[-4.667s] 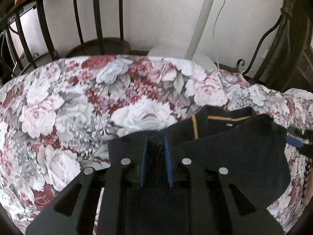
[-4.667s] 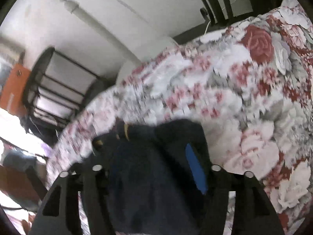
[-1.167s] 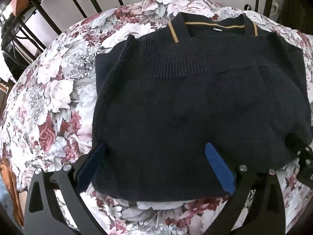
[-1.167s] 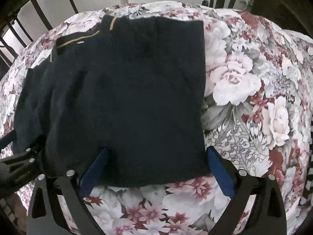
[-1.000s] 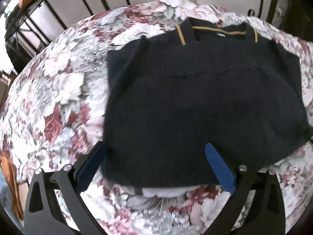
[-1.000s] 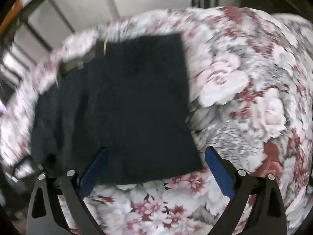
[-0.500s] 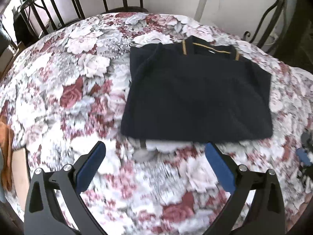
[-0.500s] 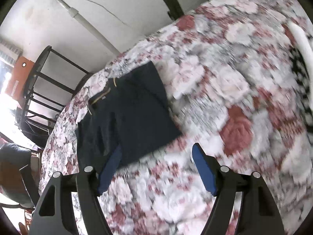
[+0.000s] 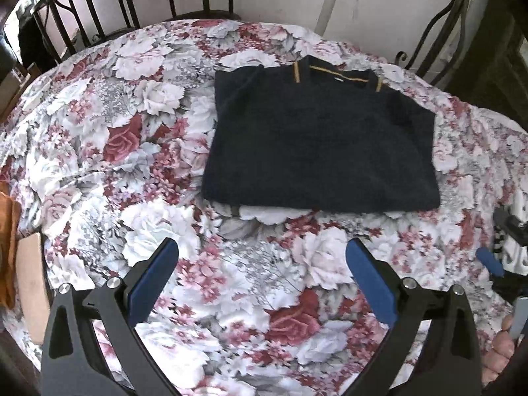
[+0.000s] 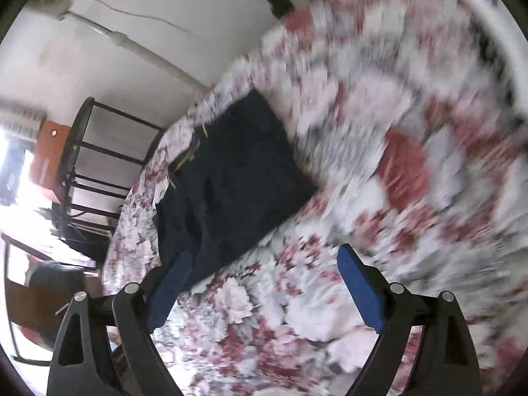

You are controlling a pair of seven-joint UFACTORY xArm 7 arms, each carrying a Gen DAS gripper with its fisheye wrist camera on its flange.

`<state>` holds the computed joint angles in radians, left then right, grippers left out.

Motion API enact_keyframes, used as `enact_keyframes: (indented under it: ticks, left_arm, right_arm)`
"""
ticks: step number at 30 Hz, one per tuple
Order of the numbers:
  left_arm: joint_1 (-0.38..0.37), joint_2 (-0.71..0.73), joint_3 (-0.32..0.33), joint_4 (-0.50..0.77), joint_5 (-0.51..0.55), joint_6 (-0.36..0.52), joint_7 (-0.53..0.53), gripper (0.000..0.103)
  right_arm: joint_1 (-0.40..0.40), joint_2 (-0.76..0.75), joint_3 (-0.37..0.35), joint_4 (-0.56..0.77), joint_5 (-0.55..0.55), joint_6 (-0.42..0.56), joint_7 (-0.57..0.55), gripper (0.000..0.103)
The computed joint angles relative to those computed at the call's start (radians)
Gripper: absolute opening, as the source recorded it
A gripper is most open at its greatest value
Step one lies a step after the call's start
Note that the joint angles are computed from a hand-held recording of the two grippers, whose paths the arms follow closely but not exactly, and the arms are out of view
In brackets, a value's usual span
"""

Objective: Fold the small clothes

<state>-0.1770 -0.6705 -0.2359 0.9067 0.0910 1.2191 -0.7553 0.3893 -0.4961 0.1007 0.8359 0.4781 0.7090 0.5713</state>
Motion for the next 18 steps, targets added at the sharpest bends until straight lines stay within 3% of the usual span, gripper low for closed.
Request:
enact_keyframes:
  ticks: [7,14,18]
  left_arm:
    - [0.008,0.118,0.009,0.032,0.002,-0.055,-0.01,0.099]
    - [0.023,0.319,-0.013,0.134,0.174,-0.055,-0.018,0.099]
    - [0.004,0.412,0.018,0.164,0.19,-0.049,-0.023,0.099]
  right_arm:
    - [0.033,0.168,-0.005,0.058,0.07,-0.101,-0.098,0.089]
    - [-0.009,0.305,0.024,0.084,0.049,-0.183,-0.056,0.089]
    - [-0.028,0.374,0.034,0.121,0.012,-0.247,-0.034,0.089]
